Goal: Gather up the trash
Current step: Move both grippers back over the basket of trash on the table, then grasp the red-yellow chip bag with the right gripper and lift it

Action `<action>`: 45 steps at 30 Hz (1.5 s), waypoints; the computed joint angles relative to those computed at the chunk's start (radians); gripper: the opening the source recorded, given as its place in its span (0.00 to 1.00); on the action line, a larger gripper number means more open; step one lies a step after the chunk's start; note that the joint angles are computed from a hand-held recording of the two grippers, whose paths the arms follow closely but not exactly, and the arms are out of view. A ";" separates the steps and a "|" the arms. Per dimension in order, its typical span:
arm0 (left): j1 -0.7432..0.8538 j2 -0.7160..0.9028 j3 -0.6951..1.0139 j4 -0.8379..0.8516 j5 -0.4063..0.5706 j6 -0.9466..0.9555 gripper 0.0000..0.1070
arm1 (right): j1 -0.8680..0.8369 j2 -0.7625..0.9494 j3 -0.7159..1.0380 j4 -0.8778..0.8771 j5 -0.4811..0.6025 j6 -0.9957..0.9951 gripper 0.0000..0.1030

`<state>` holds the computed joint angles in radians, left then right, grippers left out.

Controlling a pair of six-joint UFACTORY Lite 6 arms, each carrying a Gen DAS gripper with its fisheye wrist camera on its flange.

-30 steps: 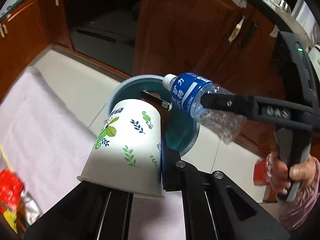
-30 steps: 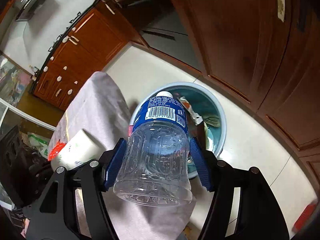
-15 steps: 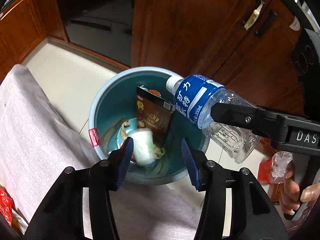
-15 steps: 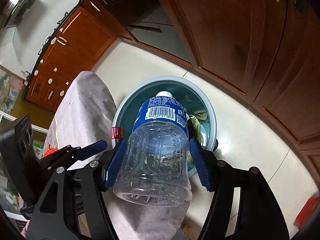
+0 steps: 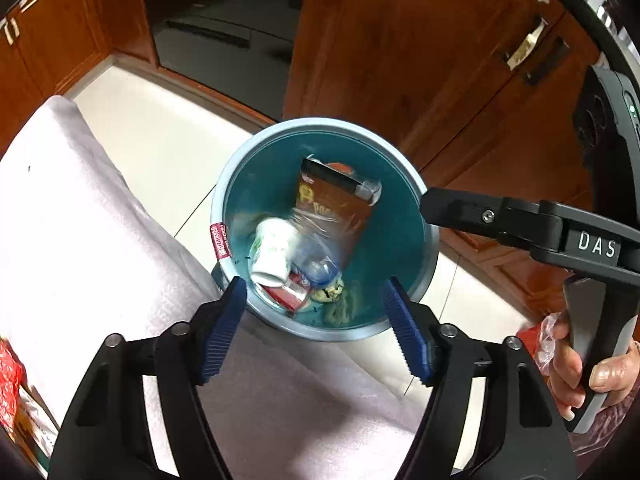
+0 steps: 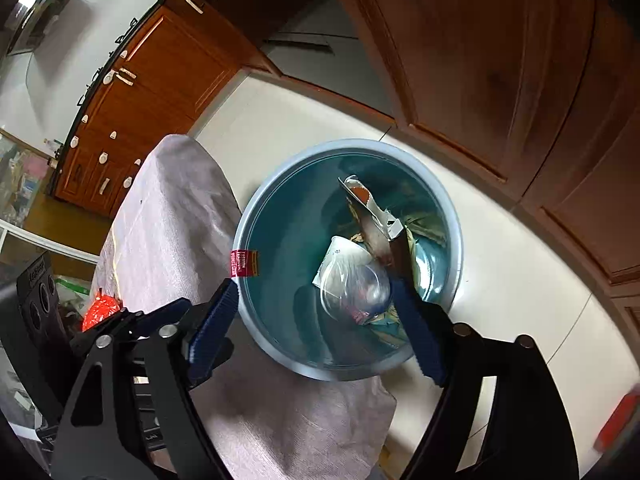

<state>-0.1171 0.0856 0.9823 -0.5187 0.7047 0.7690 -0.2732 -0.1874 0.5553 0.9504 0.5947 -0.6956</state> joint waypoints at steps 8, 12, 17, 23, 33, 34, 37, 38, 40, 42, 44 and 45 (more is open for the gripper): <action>0.075 -0.137 -0.073 -0.019 0.054 0.034 0.75 | 0.098 -0.104 -0.025 -0.144 -0.004 0.207 0.81; 0.222 -0.242 -0.120 -0.039 0.124 0.133 0.81 | 0.229 -0.179 -0.029 -0.240 -0.014 0.372 0.81; 0.479 -0.313 -0.124 -0.053 0.237 0.284 0.84 | 0.457 -0.211 0.010 -0.361 -0.048 0.626 0.81; 0.881 -0.259 -0.005 -0.061 0.377 0.540 0.84 | 0.794 -0.118 0.133 -0.585 -0.119 1.022 0.81; 1.389 0.118 0.424 -0.091 0.532 0.828 0.89 | 1.217 0.345 0.651 -0.812 -0.086 1.417 0.81; 1.416 0.168 0.481 -0.093 0.545 0.833 0.90 | 1.239 0.396 0.714 -0.803 -0.072 1.419 0.81; 1.484 0.322 0.661 -0.088 0.589 0.825 0.91 | 1.298 0.555 0.917 -0.807 -0.024 1.452 0.81; 1.501 0.372 0.722 -0.083 0.605 0.816 0.91 | 1.312 0.608 0.985 -0.805 -0.007 1.457 0.81; 1.515 0.421 0.779 -0.077 0.620 0.800 0.91 | 1.338 0.725 1.144 -0.807 0.042 1.473 0.81; 1.529 0.481 0.842 -0.073 0.636 0.795 0.91 | 1.355 0.820 1.276 -0.812 0.089 1.492 0.81; 1.536 0.514 0.871 -0.074 0.638 0.801 0.91 | 1.366 0.910 1.402 -0.806 0.131 1.502 0.81; 1.540 0.540 0.898 -0.073 0.644 0.804 0.91 | 1.367 0.953 1.463 -0.800 0.153 1.501 0.81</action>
<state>1.4233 0.6255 1.8805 -0.5913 1.3491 1.5733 1.0940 0.7661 2.0187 0.1509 0.7477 0.8057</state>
